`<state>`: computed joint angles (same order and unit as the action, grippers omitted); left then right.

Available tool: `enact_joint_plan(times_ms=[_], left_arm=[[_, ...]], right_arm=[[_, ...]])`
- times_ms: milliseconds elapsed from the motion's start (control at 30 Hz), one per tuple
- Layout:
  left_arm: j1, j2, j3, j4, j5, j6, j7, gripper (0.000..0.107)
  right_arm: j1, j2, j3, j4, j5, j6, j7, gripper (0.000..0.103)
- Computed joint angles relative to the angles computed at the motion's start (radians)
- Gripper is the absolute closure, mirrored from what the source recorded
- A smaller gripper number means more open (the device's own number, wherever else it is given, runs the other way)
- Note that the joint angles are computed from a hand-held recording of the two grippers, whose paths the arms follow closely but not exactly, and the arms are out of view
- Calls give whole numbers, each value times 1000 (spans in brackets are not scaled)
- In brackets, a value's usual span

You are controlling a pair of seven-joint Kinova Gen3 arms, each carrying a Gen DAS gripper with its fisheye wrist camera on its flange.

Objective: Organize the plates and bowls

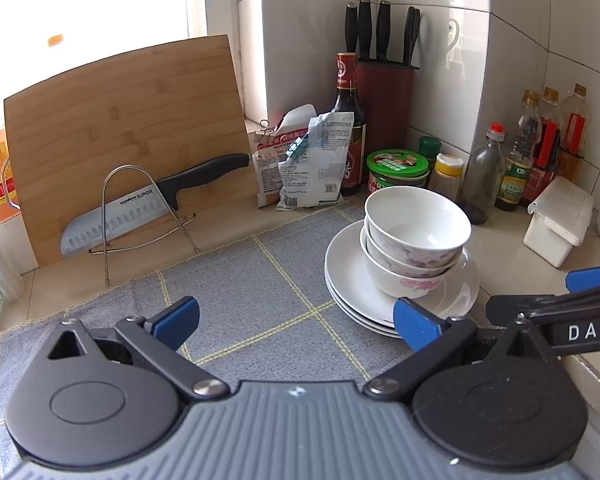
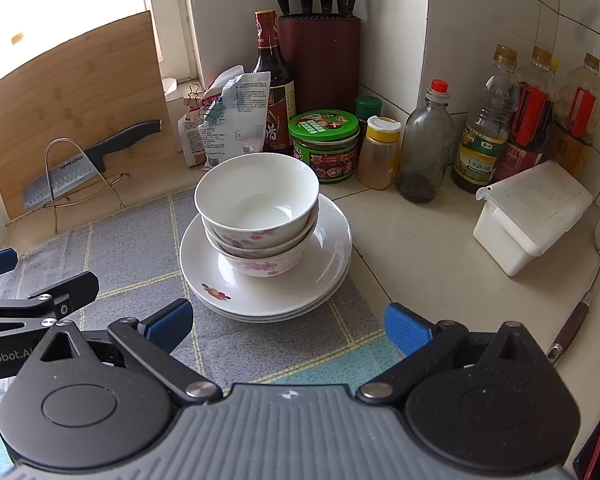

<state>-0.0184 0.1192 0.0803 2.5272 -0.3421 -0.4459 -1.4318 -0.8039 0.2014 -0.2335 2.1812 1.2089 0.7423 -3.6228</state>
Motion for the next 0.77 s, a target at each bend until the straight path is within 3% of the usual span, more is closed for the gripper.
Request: enact_joint_plan(times_ms=[767], left_arm=[[25,7,-1,0,55,0,-44,5]], right_arm=[[0,-2,-3,3,-10,11,5,0]])
